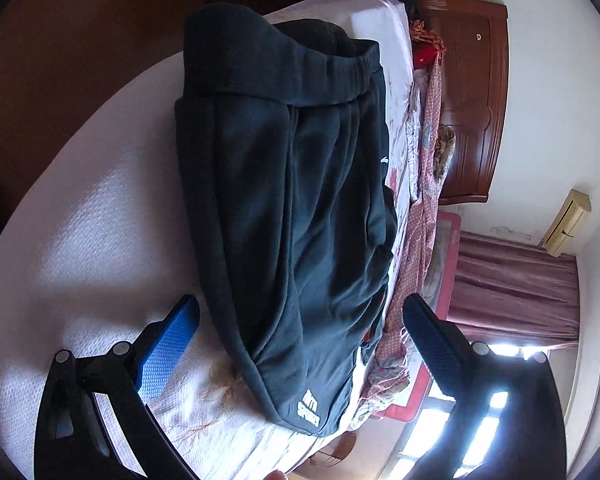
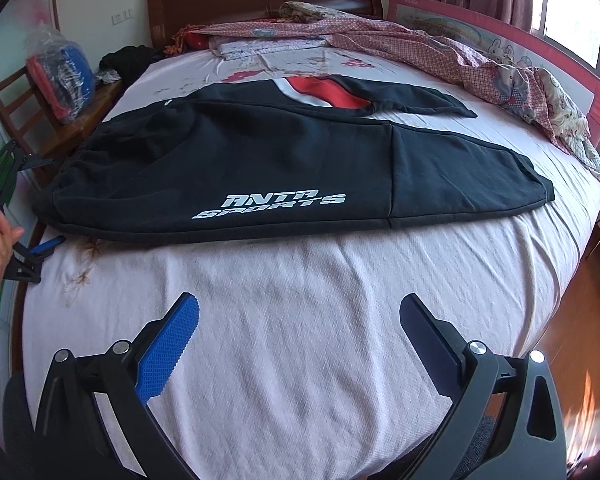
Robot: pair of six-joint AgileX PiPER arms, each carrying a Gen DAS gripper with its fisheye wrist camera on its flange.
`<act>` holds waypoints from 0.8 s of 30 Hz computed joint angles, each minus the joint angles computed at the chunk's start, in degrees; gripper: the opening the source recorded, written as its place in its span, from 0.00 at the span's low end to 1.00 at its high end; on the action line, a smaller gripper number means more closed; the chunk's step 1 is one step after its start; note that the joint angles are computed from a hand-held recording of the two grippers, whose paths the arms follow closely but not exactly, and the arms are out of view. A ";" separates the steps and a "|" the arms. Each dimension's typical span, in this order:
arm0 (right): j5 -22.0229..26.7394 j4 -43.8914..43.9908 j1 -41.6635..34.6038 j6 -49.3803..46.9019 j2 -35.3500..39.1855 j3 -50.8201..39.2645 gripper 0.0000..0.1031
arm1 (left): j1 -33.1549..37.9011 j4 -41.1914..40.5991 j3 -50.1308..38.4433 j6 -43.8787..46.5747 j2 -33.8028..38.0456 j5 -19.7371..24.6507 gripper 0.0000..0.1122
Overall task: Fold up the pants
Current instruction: 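Grasp the waistband with the left gripper while the right gripper approaches a leg cuff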
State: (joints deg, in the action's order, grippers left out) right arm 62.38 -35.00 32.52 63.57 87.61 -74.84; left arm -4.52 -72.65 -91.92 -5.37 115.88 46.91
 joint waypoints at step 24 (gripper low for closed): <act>-12.76 22.71 -18.42 -14.94 -9.78 8.38 0.97 | 1.15 14.89 -10.72 -8.44 5.23 0.75 0.07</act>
